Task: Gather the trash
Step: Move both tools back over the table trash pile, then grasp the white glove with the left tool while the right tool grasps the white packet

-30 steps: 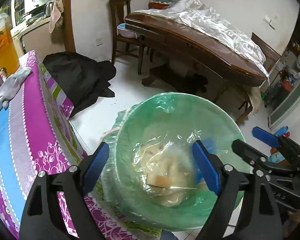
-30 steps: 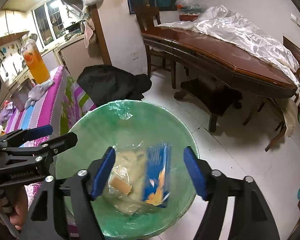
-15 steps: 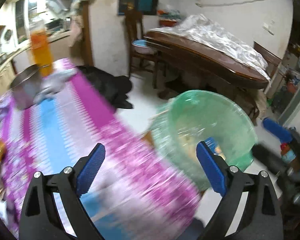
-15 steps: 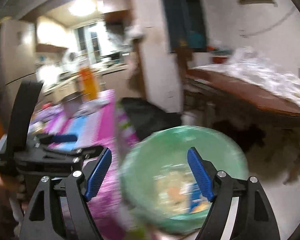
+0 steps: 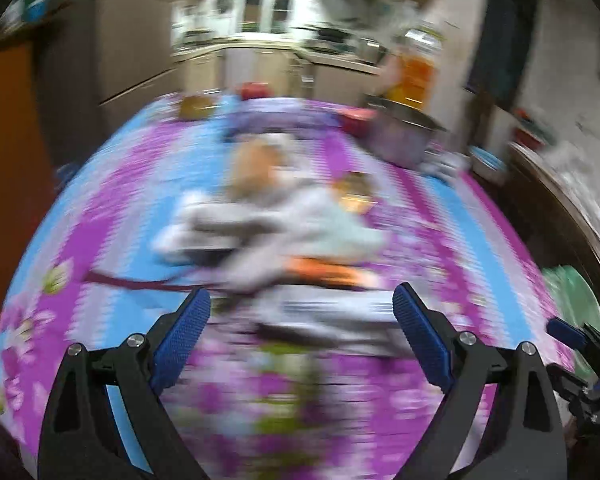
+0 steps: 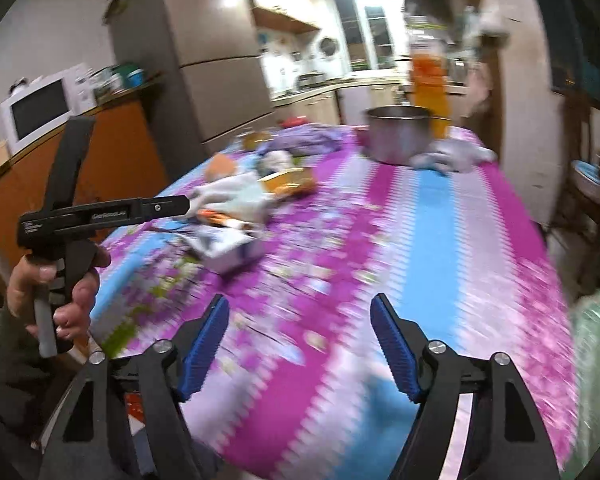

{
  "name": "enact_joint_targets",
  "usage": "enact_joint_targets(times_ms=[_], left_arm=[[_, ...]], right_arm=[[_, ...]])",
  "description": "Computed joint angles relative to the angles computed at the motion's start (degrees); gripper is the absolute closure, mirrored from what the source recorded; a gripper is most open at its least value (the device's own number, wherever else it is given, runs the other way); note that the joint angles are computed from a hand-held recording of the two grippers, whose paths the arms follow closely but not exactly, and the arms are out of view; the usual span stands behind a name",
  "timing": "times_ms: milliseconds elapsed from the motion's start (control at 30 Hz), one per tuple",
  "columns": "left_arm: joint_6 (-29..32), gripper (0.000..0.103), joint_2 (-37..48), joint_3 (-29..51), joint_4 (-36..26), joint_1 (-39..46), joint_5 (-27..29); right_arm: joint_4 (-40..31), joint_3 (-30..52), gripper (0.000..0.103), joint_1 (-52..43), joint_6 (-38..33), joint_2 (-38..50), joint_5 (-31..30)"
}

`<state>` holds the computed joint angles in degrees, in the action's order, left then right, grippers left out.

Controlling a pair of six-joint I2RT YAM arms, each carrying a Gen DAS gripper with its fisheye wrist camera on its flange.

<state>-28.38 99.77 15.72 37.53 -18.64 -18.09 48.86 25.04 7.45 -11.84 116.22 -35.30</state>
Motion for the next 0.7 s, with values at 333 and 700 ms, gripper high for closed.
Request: enact_joint_targets(times_ms=[333,700], left_arm=[[7.7,0.020,13.4,-2.6,19.2,14.1,17.4],[8.6,0.076,21.4,1.7,24.3,18.7,25.4]], right_arm=[[0.9,4.7,0.031,9.8,5.9,3.4,4.7],[-1.9,11.0,0.032,11.6,7.6,9.9,4.0]])
